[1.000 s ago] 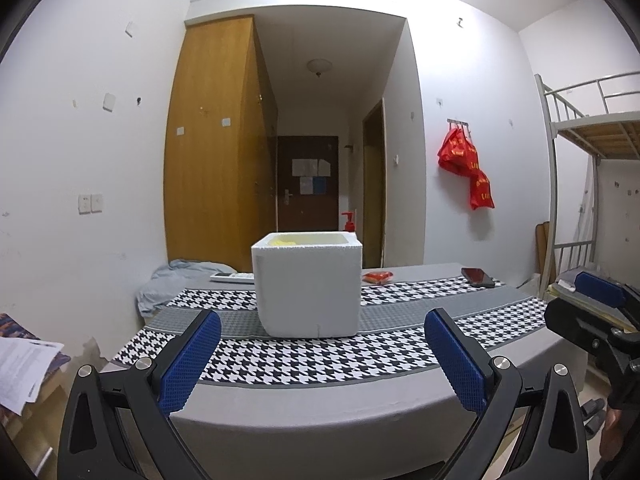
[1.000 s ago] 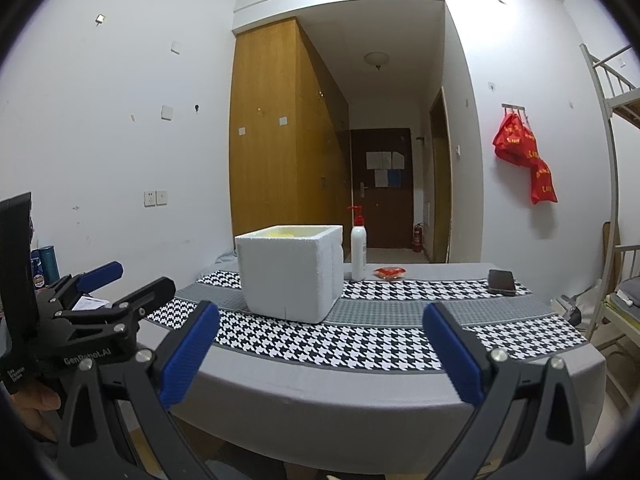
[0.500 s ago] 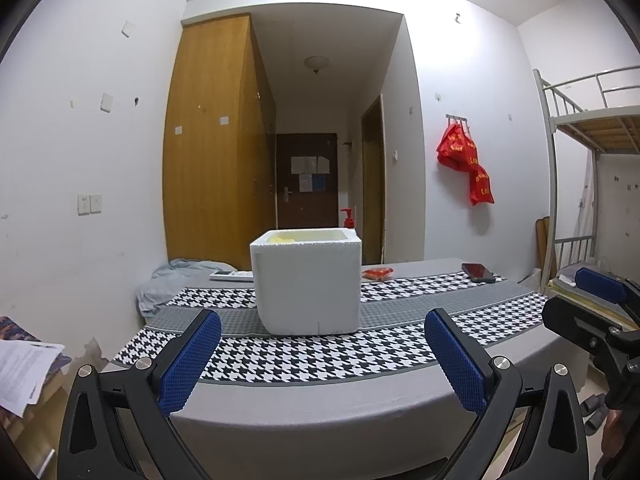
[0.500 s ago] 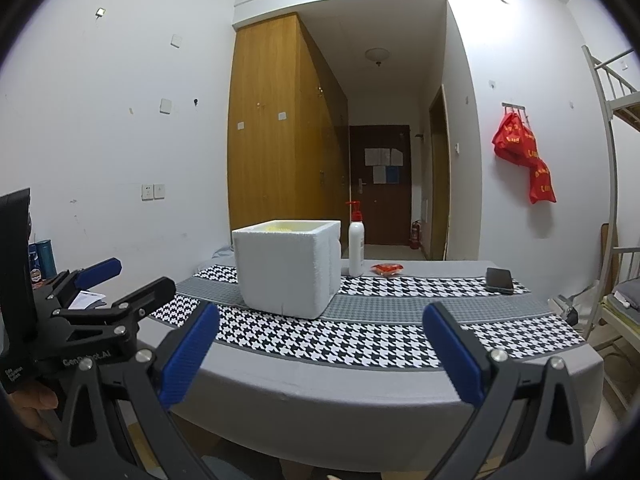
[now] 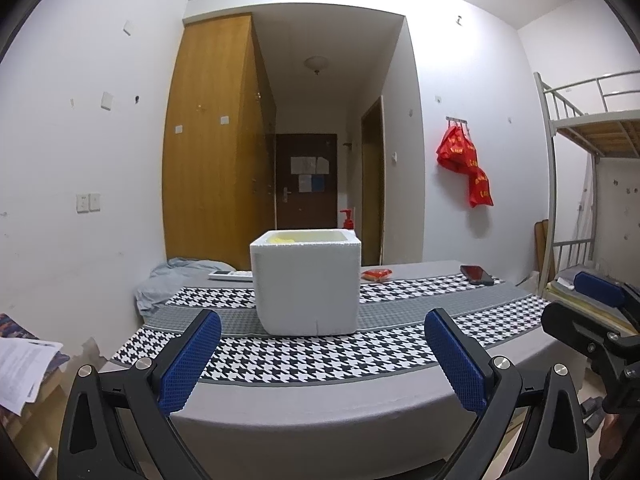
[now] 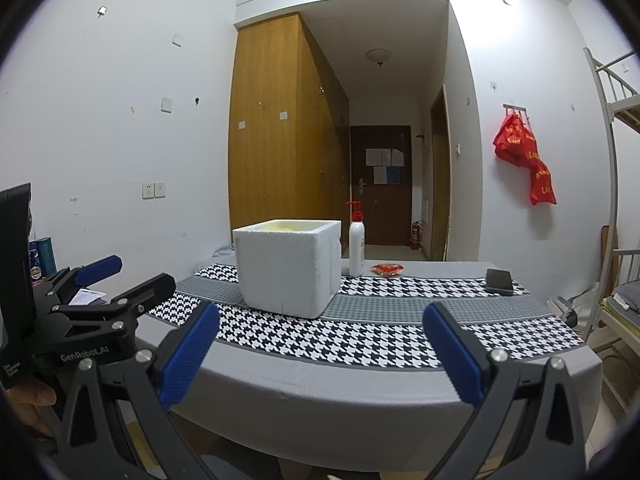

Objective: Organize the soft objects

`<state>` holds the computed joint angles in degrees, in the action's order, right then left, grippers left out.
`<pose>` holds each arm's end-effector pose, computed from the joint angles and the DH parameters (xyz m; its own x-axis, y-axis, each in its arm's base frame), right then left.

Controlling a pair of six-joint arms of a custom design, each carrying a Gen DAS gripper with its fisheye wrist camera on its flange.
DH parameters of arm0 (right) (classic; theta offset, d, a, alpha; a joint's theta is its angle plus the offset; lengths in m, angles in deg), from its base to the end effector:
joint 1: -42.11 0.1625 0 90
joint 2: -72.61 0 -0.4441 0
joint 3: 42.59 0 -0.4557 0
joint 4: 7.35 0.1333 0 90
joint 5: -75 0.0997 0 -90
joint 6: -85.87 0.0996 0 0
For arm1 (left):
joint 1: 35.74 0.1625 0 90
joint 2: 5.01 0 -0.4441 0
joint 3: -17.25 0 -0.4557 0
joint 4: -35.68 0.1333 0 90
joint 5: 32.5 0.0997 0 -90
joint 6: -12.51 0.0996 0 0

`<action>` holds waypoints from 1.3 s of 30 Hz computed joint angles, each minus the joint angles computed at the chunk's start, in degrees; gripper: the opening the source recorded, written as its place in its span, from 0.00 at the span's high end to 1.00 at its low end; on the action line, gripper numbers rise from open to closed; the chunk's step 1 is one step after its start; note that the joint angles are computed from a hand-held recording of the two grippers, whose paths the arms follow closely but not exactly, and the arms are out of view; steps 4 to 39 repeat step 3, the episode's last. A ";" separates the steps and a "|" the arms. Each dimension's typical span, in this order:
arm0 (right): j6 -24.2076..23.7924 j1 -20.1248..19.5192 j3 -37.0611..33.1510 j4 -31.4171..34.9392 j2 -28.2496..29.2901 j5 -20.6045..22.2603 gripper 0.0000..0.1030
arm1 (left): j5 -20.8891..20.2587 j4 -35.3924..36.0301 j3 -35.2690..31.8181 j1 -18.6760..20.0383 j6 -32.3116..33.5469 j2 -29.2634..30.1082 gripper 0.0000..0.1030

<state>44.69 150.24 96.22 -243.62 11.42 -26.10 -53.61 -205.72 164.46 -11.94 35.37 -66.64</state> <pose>0.2451 -0.3817 0.1638 -0.6693 -0.3294 0.6660 -0.7360 0.1716 -0.6548 -0.2012 -0.3360 0.1752 -0.7058 0.0514 -0.7065 0.7043 0.1577 -0.6922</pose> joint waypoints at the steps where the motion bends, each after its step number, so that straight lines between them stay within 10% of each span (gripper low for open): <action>1: -0.03 -0.01 0.05 -0.04 0.01 0.03 0.00 | 0.07 -0.35 -0.03 -0.07 0.27 0.01 0.01; 39: -0.09 0.03 0.05 -0.02 0.04 -0.07 0.00 | 0.13 -1.26 -0.12 -0.06 0.99 0.12 0.01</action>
